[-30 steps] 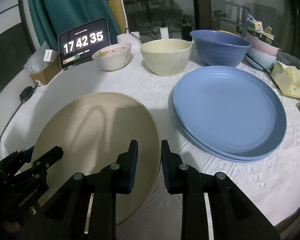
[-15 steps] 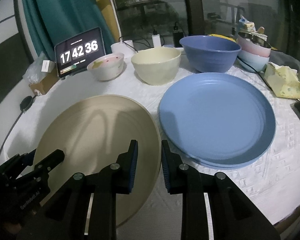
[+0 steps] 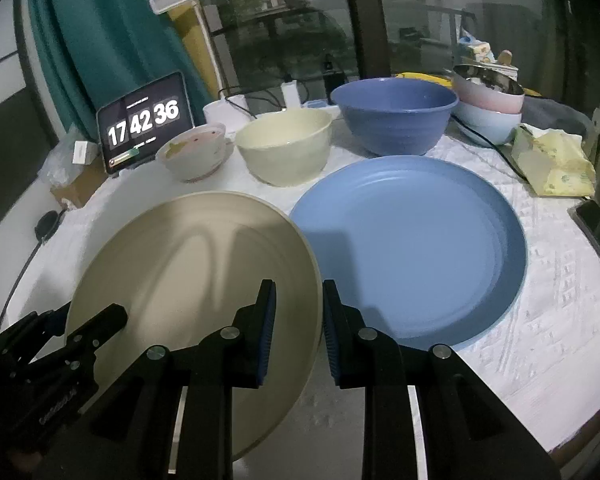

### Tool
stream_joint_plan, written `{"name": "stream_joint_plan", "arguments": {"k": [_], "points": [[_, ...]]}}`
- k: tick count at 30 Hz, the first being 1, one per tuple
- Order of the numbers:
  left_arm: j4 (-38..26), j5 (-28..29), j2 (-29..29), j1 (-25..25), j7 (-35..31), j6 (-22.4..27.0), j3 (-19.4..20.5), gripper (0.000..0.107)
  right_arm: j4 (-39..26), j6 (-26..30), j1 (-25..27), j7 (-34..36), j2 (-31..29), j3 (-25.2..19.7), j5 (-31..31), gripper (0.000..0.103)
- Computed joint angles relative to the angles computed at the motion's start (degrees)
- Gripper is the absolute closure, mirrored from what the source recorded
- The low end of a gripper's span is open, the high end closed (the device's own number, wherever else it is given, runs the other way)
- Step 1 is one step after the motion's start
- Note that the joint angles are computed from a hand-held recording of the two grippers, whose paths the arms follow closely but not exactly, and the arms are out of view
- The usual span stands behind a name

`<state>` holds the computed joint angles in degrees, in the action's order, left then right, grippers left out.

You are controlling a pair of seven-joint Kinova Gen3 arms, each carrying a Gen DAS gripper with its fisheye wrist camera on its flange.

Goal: Organize plates and bowls

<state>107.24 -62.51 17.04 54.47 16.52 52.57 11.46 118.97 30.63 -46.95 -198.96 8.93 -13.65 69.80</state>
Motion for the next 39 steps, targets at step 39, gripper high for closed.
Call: {"name": "stream_joint_plan", "arguments": {"k": [39], "points": [[-17.6,10.0,9.1,2.2,-19.6,-3.1,-6.6,0.062,4.9,-9.1,11.9,-3.3,-3.3,2.6,4.9,0.078]]}}
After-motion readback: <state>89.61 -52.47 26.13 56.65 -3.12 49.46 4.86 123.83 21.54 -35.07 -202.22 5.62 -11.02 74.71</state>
